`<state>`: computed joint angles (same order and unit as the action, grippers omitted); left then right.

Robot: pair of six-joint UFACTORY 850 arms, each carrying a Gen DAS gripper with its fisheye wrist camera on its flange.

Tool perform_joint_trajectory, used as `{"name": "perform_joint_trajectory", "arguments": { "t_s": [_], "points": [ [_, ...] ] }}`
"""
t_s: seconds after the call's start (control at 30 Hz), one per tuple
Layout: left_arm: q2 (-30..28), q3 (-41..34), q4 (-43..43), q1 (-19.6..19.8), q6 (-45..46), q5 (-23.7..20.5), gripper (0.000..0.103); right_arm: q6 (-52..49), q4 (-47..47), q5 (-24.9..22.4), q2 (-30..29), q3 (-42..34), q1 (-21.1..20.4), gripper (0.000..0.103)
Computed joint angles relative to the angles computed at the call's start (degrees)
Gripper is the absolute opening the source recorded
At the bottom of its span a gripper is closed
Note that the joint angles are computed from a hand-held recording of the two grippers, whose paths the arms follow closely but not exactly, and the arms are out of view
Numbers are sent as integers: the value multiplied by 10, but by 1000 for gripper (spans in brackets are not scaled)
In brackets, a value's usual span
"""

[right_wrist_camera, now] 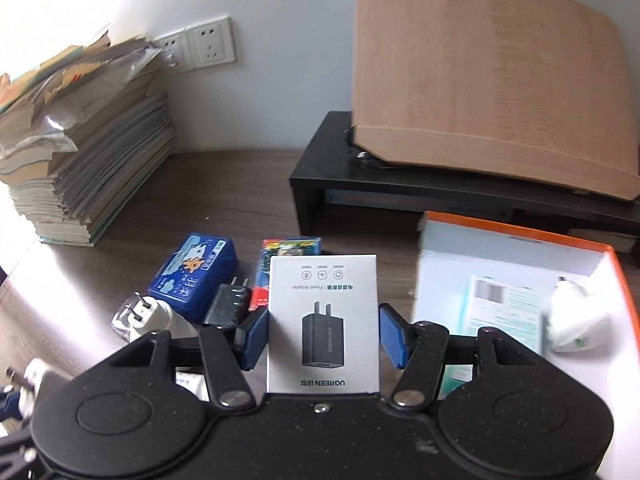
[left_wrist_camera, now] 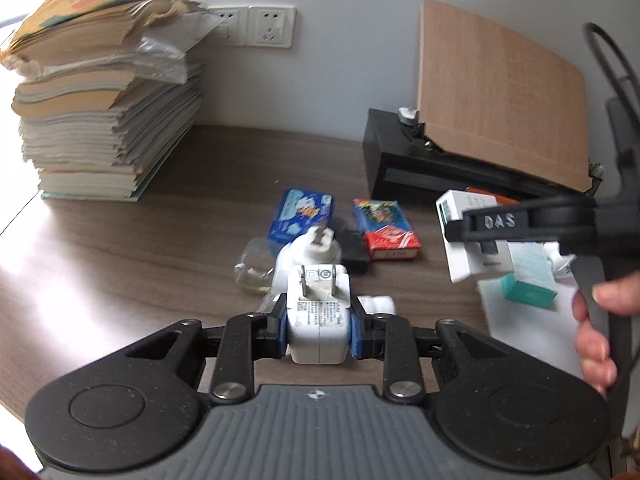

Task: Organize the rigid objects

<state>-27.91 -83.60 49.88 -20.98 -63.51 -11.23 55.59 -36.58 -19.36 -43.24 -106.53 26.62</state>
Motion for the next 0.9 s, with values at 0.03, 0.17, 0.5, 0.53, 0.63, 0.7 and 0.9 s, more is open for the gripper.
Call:
{"name": "perform_joint_trajectory", "arguments": {
  "t_s": [0.03,0.17,0.5,0.53,0.63,0.7,0.9],
  "points": [
    [-3,-7,-14,-2,15,3,29,21,-19,2,13,17,-2,70],
    [-18,-34,-133,-12,139,17,29,113,-105,2,66,90,-8,70],
    [-49,-83,-518,-54,566,36,29,334,-269,-30,190,258,-30,71],
    [-51,-86,-547,-59,599,35,29,350,-280,-36,198,269,-32,71],
    [-60,-97,-636,-71,696,33,29,397,-310,-48,226,307,-38,71],
    [-67,-107,-670,-77,734,27,29,417,-323,-55,242,328,-41,71],
    [-76,-118,-706,-91,778,20,29,452,-348,-65,278,368,-47,71]
  ]
}}
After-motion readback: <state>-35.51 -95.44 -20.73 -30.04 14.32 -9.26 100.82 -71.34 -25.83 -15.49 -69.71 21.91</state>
